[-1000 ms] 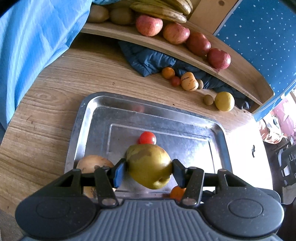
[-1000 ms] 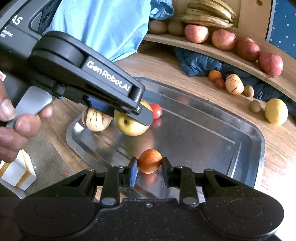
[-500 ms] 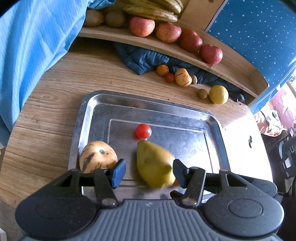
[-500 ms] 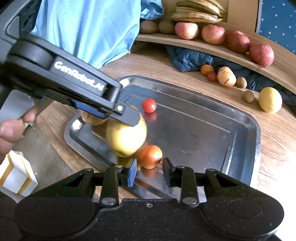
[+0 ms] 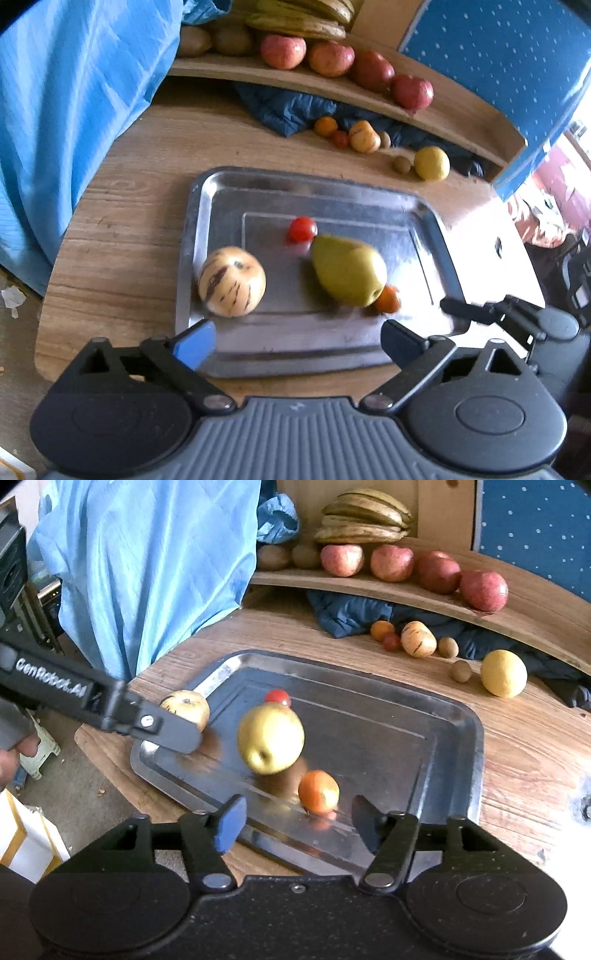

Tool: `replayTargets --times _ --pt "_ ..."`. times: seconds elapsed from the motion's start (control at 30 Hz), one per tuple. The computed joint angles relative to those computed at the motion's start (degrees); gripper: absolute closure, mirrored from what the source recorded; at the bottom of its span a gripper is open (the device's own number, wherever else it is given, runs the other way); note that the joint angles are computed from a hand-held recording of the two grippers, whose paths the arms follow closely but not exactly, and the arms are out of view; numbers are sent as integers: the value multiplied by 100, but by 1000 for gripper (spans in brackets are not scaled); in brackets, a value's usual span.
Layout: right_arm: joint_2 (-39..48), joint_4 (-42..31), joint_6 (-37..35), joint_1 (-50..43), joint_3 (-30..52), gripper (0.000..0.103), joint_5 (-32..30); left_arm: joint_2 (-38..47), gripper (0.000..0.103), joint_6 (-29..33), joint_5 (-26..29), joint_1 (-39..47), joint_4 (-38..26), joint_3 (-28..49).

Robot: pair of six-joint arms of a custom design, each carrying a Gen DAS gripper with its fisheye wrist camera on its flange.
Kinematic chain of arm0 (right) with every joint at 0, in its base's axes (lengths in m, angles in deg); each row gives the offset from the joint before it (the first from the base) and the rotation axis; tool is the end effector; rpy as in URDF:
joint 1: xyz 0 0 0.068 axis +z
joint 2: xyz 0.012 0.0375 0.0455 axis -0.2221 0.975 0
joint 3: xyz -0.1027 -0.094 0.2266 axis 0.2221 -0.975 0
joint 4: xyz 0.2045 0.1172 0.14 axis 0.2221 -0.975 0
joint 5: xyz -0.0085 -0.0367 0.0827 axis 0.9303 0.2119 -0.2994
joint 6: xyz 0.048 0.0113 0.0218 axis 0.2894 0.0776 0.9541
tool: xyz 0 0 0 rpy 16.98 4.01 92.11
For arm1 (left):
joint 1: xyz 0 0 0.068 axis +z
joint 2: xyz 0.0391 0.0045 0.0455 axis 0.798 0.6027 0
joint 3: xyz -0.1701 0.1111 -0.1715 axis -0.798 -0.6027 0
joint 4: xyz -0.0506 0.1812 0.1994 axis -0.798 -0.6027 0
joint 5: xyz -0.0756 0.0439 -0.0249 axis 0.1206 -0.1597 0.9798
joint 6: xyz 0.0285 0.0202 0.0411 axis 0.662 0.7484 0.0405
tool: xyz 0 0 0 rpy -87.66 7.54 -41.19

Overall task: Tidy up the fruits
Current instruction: 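Carry the pear and orange onto the tray and open both tools, then move both open tools back toward the fruits under the shelf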

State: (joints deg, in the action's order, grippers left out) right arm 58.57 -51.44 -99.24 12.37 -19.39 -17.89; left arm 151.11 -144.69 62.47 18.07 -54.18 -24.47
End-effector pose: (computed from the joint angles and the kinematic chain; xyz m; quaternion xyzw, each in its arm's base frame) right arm 0.3509 0.1776 0.0535 -0.4109 0.8532 0.1654 0.2754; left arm 0.2899 -0.1900 0.0758 -0.2296 0.9323 -0.0868 0.2656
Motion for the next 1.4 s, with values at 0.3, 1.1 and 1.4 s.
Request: replayTargets --times 0.3,1.1,1.4 --pt "-260 15 -4 -161 -254 11 13 135 1 -190 71 -148 -896 292" --pt "-186 34 102 -428 -7 1 560 478 1 318 -277 227 -2223 1356" --pt "173 -55 257 -485 588 1 560 710 1 883 -331 608 -2087 1839"
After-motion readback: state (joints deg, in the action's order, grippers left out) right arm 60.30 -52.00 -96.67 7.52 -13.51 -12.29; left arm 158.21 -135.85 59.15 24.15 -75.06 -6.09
